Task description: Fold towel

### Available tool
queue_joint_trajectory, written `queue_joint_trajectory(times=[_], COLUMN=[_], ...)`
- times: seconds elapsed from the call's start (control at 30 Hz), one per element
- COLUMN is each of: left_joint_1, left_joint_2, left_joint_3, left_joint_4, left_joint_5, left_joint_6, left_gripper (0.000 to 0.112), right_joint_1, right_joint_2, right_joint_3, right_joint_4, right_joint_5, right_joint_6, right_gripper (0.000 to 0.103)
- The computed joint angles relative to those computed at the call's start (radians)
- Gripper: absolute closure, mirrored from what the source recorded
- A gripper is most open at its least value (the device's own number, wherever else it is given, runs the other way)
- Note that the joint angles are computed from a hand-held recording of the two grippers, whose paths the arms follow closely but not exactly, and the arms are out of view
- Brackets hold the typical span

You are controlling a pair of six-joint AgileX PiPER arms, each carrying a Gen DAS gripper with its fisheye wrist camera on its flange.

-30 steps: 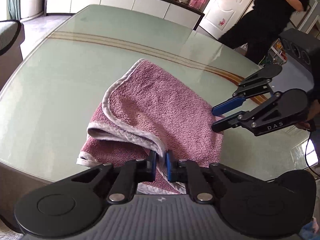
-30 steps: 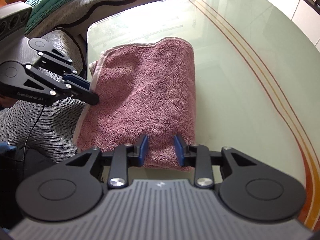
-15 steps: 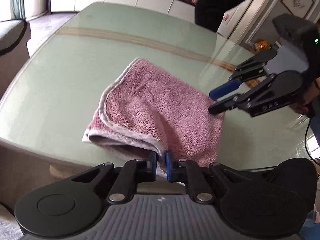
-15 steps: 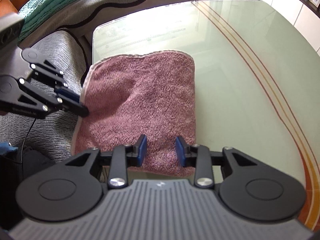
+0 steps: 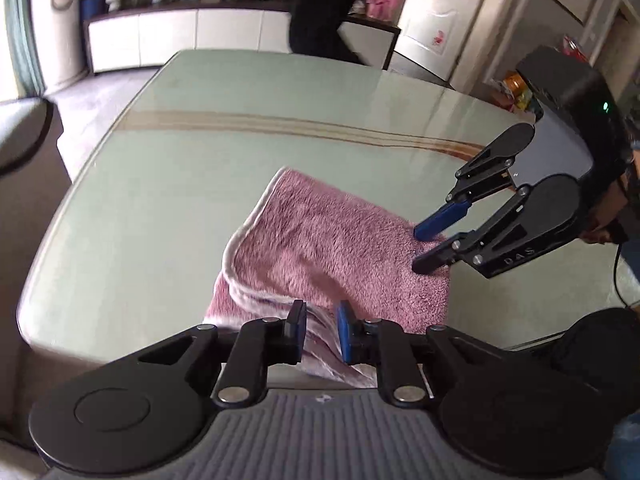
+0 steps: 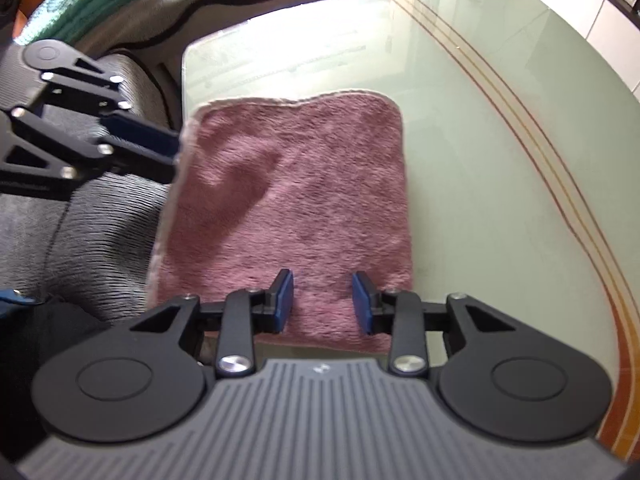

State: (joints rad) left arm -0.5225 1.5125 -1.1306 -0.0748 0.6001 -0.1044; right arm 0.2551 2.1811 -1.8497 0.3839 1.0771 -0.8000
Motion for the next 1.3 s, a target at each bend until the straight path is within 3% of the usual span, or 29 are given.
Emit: queue_joint_trajectory(times=[0.3, 0.5, 0.63, 0.83, 0.93, 1.0, 1.07, 1.2, 1.3], left_joint_1=[-0.01, -0.007, 0.007, 0.001, -0.004, -0.013, -0.026, -0.052, -0.034], left_joint_2=[-0.002, 0.152, 0.17, 0.236, 0.281, 0.317, 0.352, 0.393, 0.395], left_joint_3=[-0.037, -0.086, -0.051, -0.113, -0.161, -0.201, -0.241, -0.302, -0.308], left_joint_4=[-0.041, 0.071, 0.027, -0.045, -0.103, -0.145, -0.159, -0.109, -0.146], left_joint_5=[-0.018, 0.042, -0.011, -0.025, -0.029, -0.029, -0.026, -0.006, 0.014], left_joint_6=[0.094, 0.033, 0.05, 0.082, 0.105, 0.128, 0.138, 0.104, 0.142], left_gripper=[0.09, 0.089, 0.089, 0.087, 0.085, 0.085, 0.085, 0.085, 0.085], right_joint_1=[0.048, 0.063, 0.052, 0.006, -0.028, -0.046, -0.063, -0.121, -0.157], right_joint_2=[-0.024, -0.028, -0.021, 0.015, 0.043, 0.06, 0.068, 0.1, 0.092], right_joint_3=[0.096, 0.101, 0.094, 0.026, -0.028, -0.059, -0.067, -0.113, -0.092], right_joint_4=[-0.073, -0.119, -0.129, -0.156, -0.174, -0.206, -0.267, -0.202, -0.128], right_joint_5=[-0.088, -0.102, -0.105, -0.072, -0.039, -0.033, -0.062, -0.014, -0.007], right_joint_6=[0.042, 0.088, 0.098, 0.116, 0.112, 0.132, 0.169, 0.141, 0.126], right_gripper=[0.069, 0.069, 0.069, 0.068, 0.064, 0.055, 0.032, 0.039, 0.043])
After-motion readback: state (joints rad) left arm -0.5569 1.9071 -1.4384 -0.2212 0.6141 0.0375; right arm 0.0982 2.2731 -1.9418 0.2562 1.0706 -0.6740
